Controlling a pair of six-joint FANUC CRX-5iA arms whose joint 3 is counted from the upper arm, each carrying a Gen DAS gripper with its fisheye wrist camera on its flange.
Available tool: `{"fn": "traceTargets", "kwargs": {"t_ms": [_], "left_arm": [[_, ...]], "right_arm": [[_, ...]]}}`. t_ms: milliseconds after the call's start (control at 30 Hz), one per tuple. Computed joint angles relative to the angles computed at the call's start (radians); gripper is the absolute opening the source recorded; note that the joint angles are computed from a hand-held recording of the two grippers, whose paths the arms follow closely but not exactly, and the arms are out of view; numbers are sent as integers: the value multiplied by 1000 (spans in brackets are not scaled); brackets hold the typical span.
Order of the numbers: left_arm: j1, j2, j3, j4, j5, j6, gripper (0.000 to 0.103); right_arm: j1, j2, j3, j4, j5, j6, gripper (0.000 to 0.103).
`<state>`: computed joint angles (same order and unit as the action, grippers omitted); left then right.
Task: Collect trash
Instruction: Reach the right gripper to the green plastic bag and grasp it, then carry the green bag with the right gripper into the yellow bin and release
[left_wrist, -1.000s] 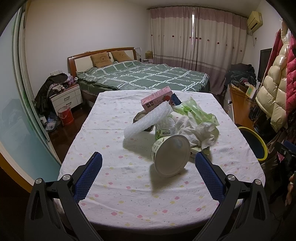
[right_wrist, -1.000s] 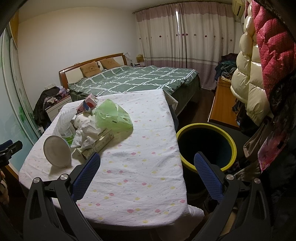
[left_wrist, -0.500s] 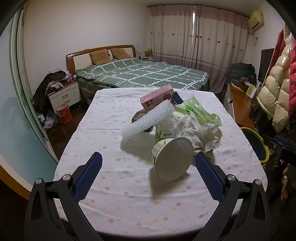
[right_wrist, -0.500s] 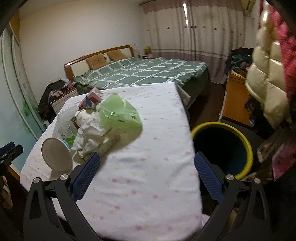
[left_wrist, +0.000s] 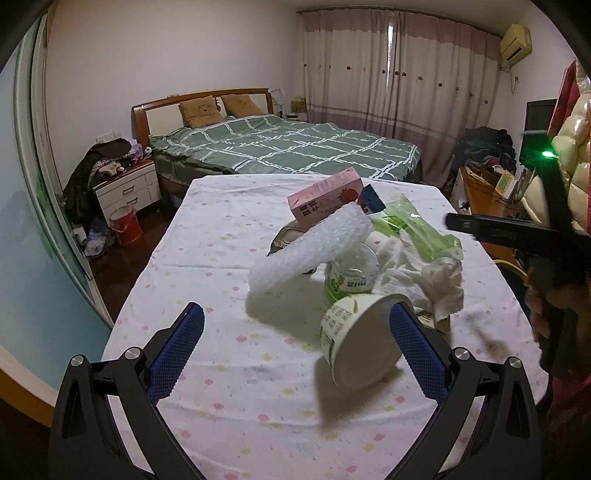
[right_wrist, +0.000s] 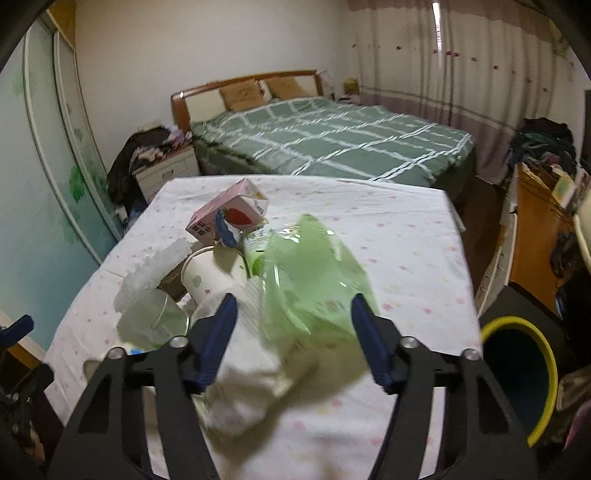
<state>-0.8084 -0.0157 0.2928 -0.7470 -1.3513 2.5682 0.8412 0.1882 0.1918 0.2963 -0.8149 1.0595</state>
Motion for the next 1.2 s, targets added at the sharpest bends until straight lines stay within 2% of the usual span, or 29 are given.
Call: {"fn": "traceTargets", "kwargs": {"t_ms": [67,233,300,367,467,800,1033,1200], "left_arm": [[7,-1,-4,3,8,-3,99],[48,-6,-27,34,47,-21,99],[69,-7,-37,55,66,-28,99],[82,-5,-41,69,79,-32,99],[92,-6,-51,83,92,-37,99],[96,6,-46,89,107,-45,99],[87,9,-42,92,117,-54,99],[82,21,-32,99,124,-66,99]], "right_arm": [[-2,42,50,-20,-37,31,46],[-11,106,122,-45,-87,61,39],[-15,119,139,-59,-94,66,32],[-21,126,148,-75,-98,72,19],[-31,130,164,-111,-101,88,7],[-49,53,96,-101,-24,69,3],[-86,-47,-14,-13,32,-23,3],[-133,-116,-120,77,37,-126,3]]}}
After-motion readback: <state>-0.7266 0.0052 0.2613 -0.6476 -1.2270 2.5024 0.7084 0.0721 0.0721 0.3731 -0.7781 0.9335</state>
